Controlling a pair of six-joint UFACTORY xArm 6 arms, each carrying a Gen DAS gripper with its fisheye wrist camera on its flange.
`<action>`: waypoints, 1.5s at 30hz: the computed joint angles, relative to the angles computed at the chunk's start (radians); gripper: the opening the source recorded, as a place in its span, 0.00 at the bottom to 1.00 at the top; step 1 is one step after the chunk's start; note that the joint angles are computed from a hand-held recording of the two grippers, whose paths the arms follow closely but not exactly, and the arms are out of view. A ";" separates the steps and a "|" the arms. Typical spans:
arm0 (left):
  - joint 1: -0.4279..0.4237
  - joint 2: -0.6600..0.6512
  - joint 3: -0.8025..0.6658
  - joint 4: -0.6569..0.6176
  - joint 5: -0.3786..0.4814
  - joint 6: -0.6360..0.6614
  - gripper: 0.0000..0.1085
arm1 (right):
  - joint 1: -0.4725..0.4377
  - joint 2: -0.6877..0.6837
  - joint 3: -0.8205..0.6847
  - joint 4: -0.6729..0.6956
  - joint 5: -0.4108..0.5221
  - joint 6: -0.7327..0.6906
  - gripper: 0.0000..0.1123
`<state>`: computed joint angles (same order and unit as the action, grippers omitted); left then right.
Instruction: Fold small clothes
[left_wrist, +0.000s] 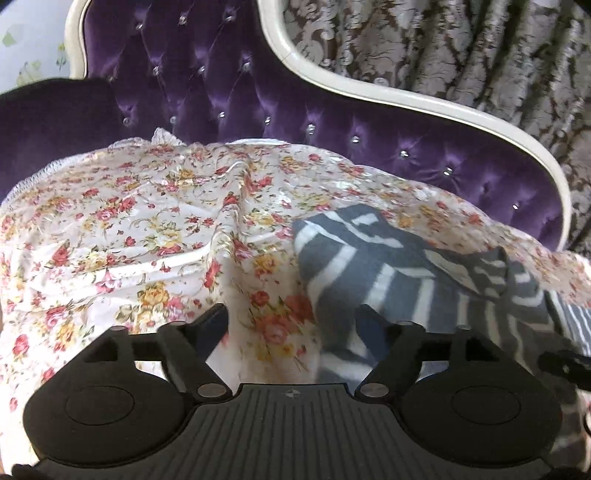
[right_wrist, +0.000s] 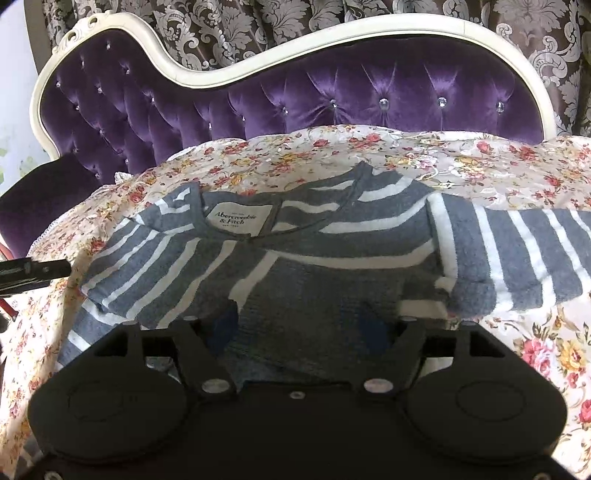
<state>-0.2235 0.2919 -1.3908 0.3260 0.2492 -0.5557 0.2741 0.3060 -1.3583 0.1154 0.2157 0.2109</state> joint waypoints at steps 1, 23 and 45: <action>-0.007 -0.014 0.014 -0.001 0.002 0.008 0.74 | 0.001 0.000 0.000 0.007 -0.002 -0.005 0.71; -0.114 -0.047 0.121 -0.016 0.067 0.172 0.88 | 0.001 0.004 0.017 -0.092 -0.015 0.050 0.88; -0.116 -0.035 0.133 -0.073 0.038 0.162 0.95 | -0.056 -0.095 0.111 0.121 -0.099 -0.015 0.89</action>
